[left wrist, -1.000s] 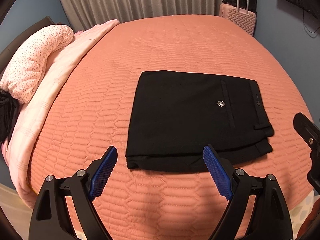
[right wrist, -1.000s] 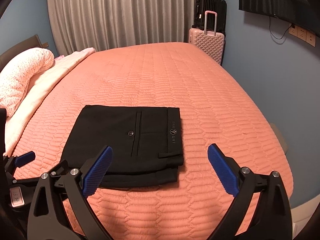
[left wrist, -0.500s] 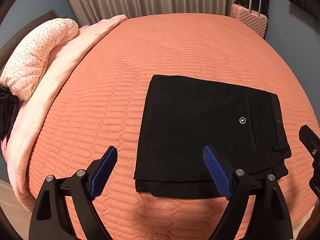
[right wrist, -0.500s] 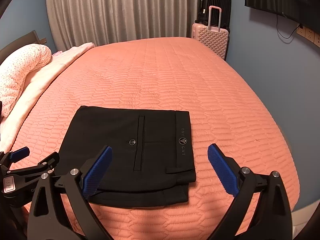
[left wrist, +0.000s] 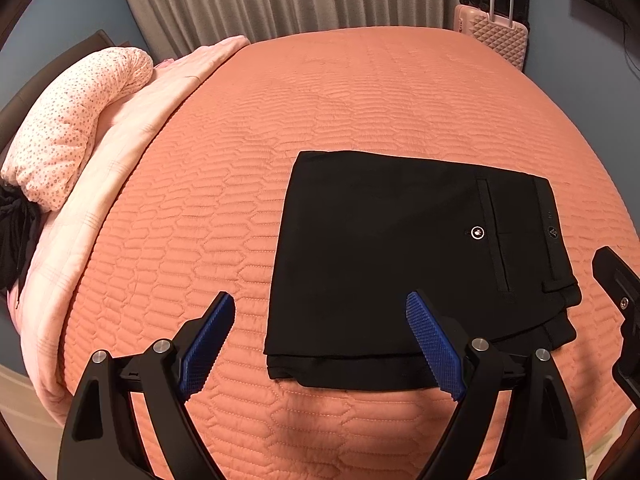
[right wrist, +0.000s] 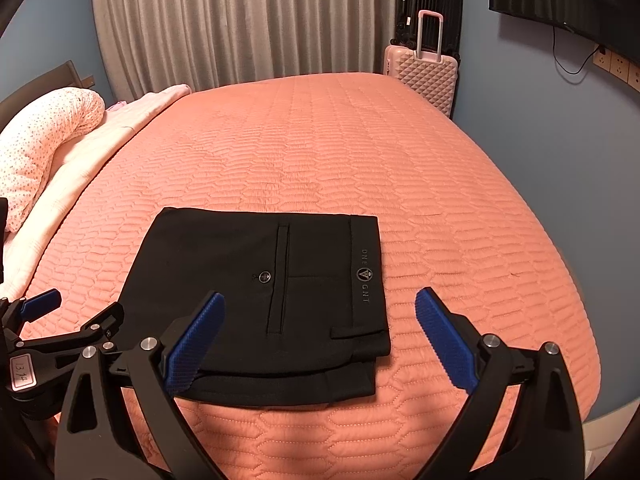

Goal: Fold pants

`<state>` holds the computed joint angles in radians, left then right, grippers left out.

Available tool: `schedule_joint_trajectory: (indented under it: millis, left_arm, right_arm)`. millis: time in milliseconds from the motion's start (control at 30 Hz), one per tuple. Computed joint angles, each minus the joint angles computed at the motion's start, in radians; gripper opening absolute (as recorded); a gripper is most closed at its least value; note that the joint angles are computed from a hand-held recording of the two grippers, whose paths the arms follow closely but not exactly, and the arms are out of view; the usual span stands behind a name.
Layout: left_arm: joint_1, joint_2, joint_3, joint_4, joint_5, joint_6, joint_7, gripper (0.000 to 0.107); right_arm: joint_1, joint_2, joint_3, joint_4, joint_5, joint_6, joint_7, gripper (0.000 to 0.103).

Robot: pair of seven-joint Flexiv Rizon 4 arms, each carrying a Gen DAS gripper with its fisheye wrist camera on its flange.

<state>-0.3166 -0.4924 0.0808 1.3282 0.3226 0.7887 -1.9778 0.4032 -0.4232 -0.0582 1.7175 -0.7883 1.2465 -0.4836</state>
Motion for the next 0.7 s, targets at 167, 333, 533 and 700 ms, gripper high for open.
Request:
schedule_joint_trajectory:
  millis: [167,333,533,700]
  left_arm:
    - [0.007,0.002,-0.010,0.007,-0.017,0.014,0.010,0.086]
    - [0.012,0.003,-0.011,0.014,-0.037,0.020,0.016,0.086]
    - [0.000,0.002,0.001,0.005,-0.017,0.008,0.006,0.086]
    - [0.005,0.007,-0.006,0.013,-0.020,0.020,0.014,0.086]
  right_arm:
    - [0.001,0.001,-0.002,0.002,-0.002,0.001,0.005,0.094]
    - [0.002,0.002,-0.004,0.005,-0.007,0.000,0.011,0.094]
    - [0.002,0.005,-0.004,0.006,-0.011,-0.003,0.017,0.094]
    - [0.004,0.010,-0.006,0.014,-0.026,-0.003,0.031,0.094]
